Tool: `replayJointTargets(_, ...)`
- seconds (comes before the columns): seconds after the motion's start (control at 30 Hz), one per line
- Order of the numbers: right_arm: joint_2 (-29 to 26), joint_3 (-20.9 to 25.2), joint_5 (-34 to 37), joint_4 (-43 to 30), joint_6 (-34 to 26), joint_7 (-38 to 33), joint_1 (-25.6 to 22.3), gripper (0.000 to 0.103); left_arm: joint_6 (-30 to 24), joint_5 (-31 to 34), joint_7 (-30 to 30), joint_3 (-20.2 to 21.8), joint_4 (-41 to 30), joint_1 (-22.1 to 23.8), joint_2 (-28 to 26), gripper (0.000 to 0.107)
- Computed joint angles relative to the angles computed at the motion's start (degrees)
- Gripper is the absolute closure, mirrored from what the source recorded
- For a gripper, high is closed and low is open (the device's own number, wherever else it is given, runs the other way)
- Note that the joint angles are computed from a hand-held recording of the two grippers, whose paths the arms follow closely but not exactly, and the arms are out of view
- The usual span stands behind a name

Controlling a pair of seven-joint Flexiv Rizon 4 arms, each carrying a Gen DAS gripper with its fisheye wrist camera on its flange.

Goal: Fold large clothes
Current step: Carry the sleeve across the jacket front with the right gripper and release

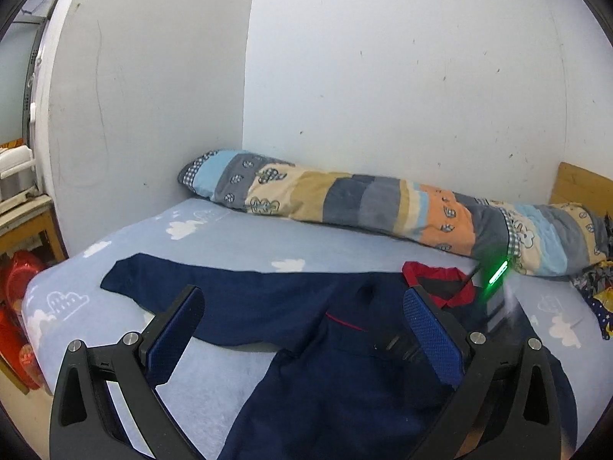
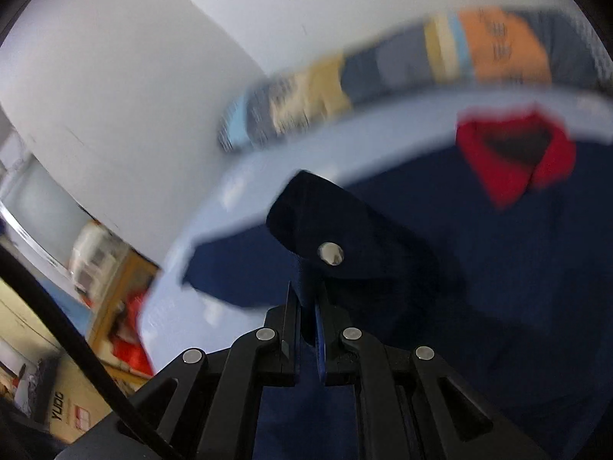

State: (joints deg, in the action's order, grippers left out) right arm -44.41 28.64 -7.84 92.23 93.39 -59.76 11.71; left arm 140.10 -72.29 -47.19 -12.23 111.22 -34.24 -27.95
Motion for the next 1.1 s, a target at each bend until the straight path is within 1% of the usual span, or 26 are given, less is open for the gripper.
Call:
replayJointTargets(0.03, -0.8, -2.4, 0.3, -0.3, -1.7, 1.2, 2.2, 0.094, -0.8, -0.2, 0.3, -0.2, 0.0, 0.1, 0.1, 0.004)
replayJointTargets(0.07, -1.0, -4.5, 2.1, -0.4, -3.3, 1.1, 4.2, 0.085, -1.8, -0.1, 0.5, -0.3, 0.1, 0.3, 0.3, 0.004)
replayJointTargets(0.1, -1.6, -5.5, 1.6, -0.9, -6.8, 2.2, 5.0, 0.075, -2.2, -0.2, 0.9, -0.3, -0.2, 0.2, 0.1, 0.004)
replayJointTargets(0.13, -2.1, -4.6, 3.9, -2.2, -11.2, -0.3, 4.8, 0.061, -2.0, -0.5, 1.8, -0.2, -0.7, -0.1, -0.2, 0.004)
replayJointTargets(0.17, -2.9, -2.4, 3.7, -2.6, -12.1, -1.6, 3.1, 0.061, -1.8, -0.4, 2.3, -0.2, -1.0, -0.3, -0.5, 0.004)
replayJointTargets(0.2, -2.4, -1.9, 4.0, -1.0, -9.5, -2.8, 2.5, 0.061, -1.5, -0.2, 2.8, -0.1, -1.3, -0.5, -0.7, 0.004)
replayJointTargets(0.23, -1.2, -2.6, 4.8, 0.2, -7.9, -4.4, 2.7, 0.059, -1.3, 0.0, 2.9, -0.1, -1.4, -0.6, -0.9, 0.004)
replayJointTargets(0.3, 2.1, -6.4, 11.9, 1.6, -5.9, -10.3, 5.1, 0.048, -1.0, -0.8, 3.6, -0.3, -2.1, -0.8, -1.3, 0.004)
replayJointTargets(0.33, 3.8, -10.1, 11.8, 3.3, -3.8, -8.7, 7.0, 0.032, -1.2, -1.3, 3.7, -0.4, -2.4, -0.6, -1.4, 0.004)
replayJointTargets(0.37, 5.3, -14.8, 7.9, 5.5, -2.1, -3.4, 8.7, 0.019, -1.4, -2.2, 4.0, -0.7, -2.8, -0.6, -1.5, 0.004)
replayJointTargets(0.4, 6.5, -19.4, 0.3, 8.1, -1.4, 4.2, 9.4, 0.016, -1.5, -3.5, 4.7, -0.9, -3.3, -0.5, -1.6, 0.004)
replayJointTargets(0.43, 7.3, -24.1, -7.7, 9.8, -3.2, 11.0, 10.3, 0.016, -1.8, -4.5, 5.1, -1.2, -3.6, -0.3, -1.6, 0.004)
replayJointTargets(0.47, 7.6, -28.8, -12.0, 10.8, -5.0, 14.8, 12.7, 0.016, -2.2, -5.4, 5.4, -1.5, -3.8, 0.1, -1.7, 0.004)
replayJointTargets(0.5, 7.7, -33.2, -12.7, 11.1, -9.5, 15.0, 15.6, 0.016, -2.5, -6.5, 5.7, -1.8, -4.2, 0.4, -1.7, 0.004)
replayJointTargets(0.53, 7.1, -35.7, -9.7, 10.4, -14.5, 11.9, 18.0, 0.016, -3.0, -7.5, 6.0, -2.1, -4.4, 0.9, -1.7, 0.004)
replayJointTargets(0.57, 6.0, -36.4, -5.9, 9.4, -16.7, 8.0, 19.0, 0.013, -3.7, -8.4, 6.2, -2.4, -4.6, 1.3, -1.6, 0.004)
replayJointTargets(0.6, 5.6, -36.7, -5.2, 10.3, -15.1, 5.5, 19.2, 0.011, -4.4, -9.7, 6.4, -2.7, -4.7, 1.8, -1.5, 0.004)
replayJointTargets(0.63, 6.1, -36.7, -7.1, 11.2, -14.6, 6.1, 18.9, 0.009, -4.8, -10.9, 6.8, -3.1, -4.9, 2.2, -1.5, 0.004)
replayJointTargets(0.7, 7.2, -34.9, -7.6, 11.1, -16.9, 7.0, 17.6, 0.010, -6.7, -12.6, 6.3, -3.9, -4.7, 3.3, -0.9, 0.004)
replayJointTargets(0.73, 8.0, -35.7, -8.7, 12.2, -15.7, 8.8, 18.3, 0.013, -7.2, -13.3, 5.9, -4.1, -4.5, 3.7, -0.7, 0.004)
replayJointTargets(0.8, 9.3, -37.2, -11.8, 13.9, -11.5, 10.4, 19.8, 0.013, -7.4, -14.6, 5.1, -4.4, -4.3, 4.3, -0.3, 0.004)
replayJointTargets(0.87, 9.5, -37.5, -14.9, 13.0, -12.6, 10.6, 21.4, 0.013, -6.9, -14.0, 3.3, -4.1, -3.6, 4.4, 0.0, 0.004)
replayJointTargets(0.97, 9.1, -40.9, -20.4, 12.4, -11.6, 14.2, 25.3, 0.013, -5.5, -13.5, 2.3, -3.7, -2.8, 4.3, 0.2, 0.004)
replayJointTargets(1.03, 6.5, -43.6, -23.4, 8.1, -16.5, 17.4, 28.2, 0.013, -5.5, -13.3, 1.6, -3.5, -2.2, 4.5, 0.5, 0.004)
replayJointTargets(1.07, 5.0, -44.2, -23.9, 6.0, -18.6, 18.6, 28.9, 0.013, -5.7, -13.2, 1.2, -3.5, -2.0, 4.6, 0.7, 0.004)
replayJointTargets(1.1, 3.9, -42.8, -23.4, 3.9, -20.6, 18.2, 28.4, 0.013, -5.9, -13.5, 1.1, -3.5, -2.0, 4.8, 0.8, 0.004)
